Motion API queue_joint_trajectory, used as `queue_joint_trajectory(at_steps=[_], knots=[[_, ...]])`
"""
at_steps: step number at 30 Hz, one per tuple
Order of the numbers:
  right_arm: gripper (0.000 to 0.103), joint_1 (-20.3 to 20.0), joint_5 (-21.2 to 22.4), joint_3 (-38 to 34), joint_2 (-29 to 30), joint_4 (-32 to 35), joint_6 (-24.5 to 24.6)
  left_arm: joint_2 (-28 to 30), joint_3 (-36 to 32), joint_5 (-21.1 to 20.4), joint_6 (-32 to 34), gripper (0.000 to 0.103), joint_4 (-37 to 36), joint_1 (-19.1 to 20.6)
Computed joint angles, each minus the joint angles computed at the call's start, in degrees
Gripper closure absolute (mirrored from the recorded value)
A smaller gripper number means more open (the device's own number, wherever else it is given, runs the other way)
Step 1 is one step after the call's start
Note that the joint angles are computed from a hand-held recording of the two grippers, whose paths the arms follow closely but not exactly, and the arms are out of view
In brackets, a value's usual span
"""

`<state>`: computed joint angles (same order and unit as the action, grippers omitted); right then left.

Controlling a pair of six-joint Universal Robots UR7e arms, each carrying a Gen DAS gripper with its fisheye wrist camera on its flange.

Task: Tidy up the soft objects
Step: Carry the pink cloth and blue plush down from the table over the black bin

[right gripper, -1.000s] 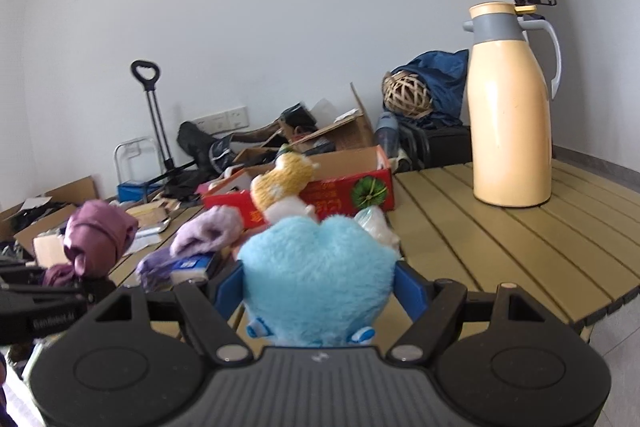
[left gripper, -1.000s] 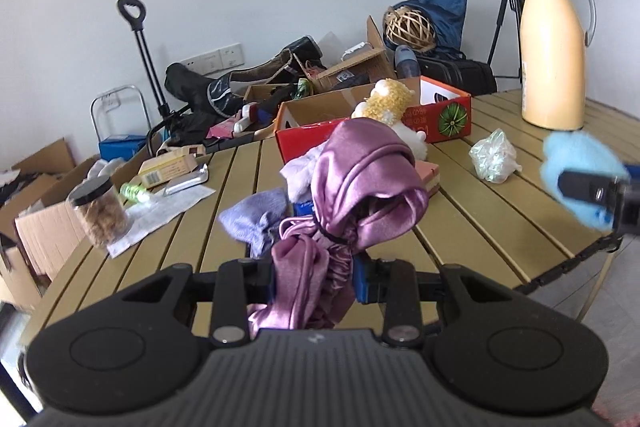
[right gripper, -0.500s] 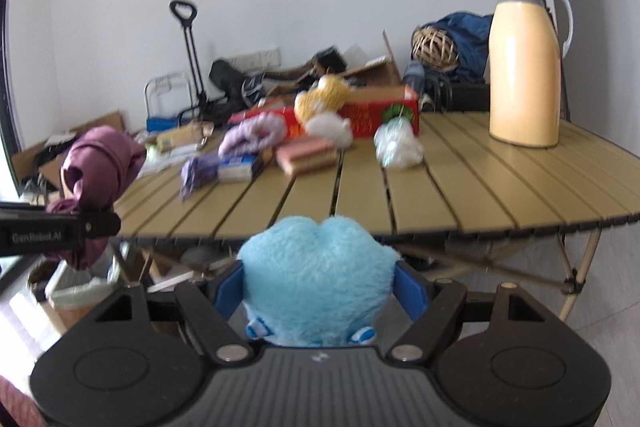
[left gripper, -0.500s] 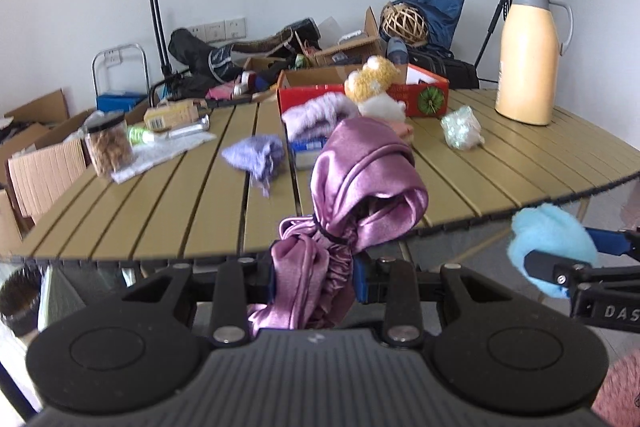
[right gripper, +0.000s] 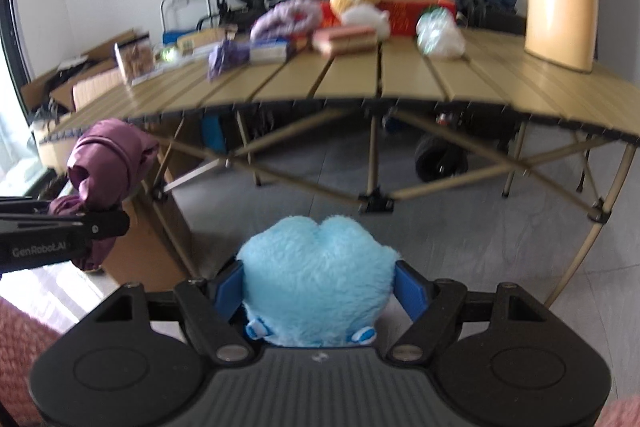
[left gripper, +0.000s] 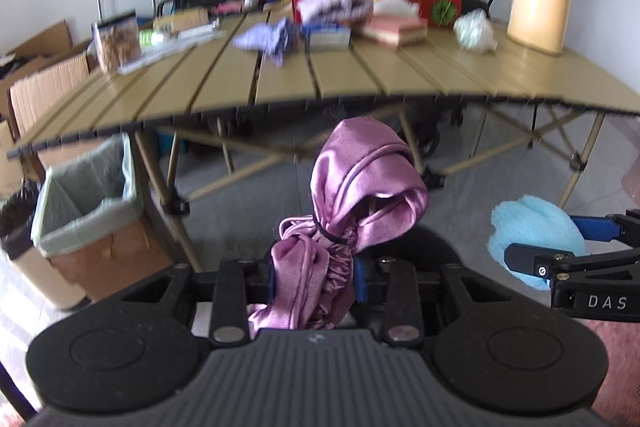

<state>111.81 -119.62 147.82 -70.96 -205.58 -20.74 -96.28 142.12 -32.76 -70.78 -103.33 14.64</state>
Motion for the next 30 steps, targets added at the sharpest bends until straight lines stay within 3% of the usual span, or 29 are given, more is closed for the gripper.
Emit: queue_joint_trajectory(at_steps=[12,22,30], knots=[[0.027,-2.2,-2.8,-0.8,2.7,7.5,2.7,2.7,1.0,-5.9,1.1,0.069,-4.4,5.8],[0.027,-5.4,-4.6,-0.6,3.9,7.4,3.5,6.5,1.4,-11.0,7.0,0.069,-13.5,12.9],[0.027,-8.6,-5.9,-1.4,3.9,6.9,3.8,9.9,0.9,-13.1,10.4,0.069,-17.7,16.2]])
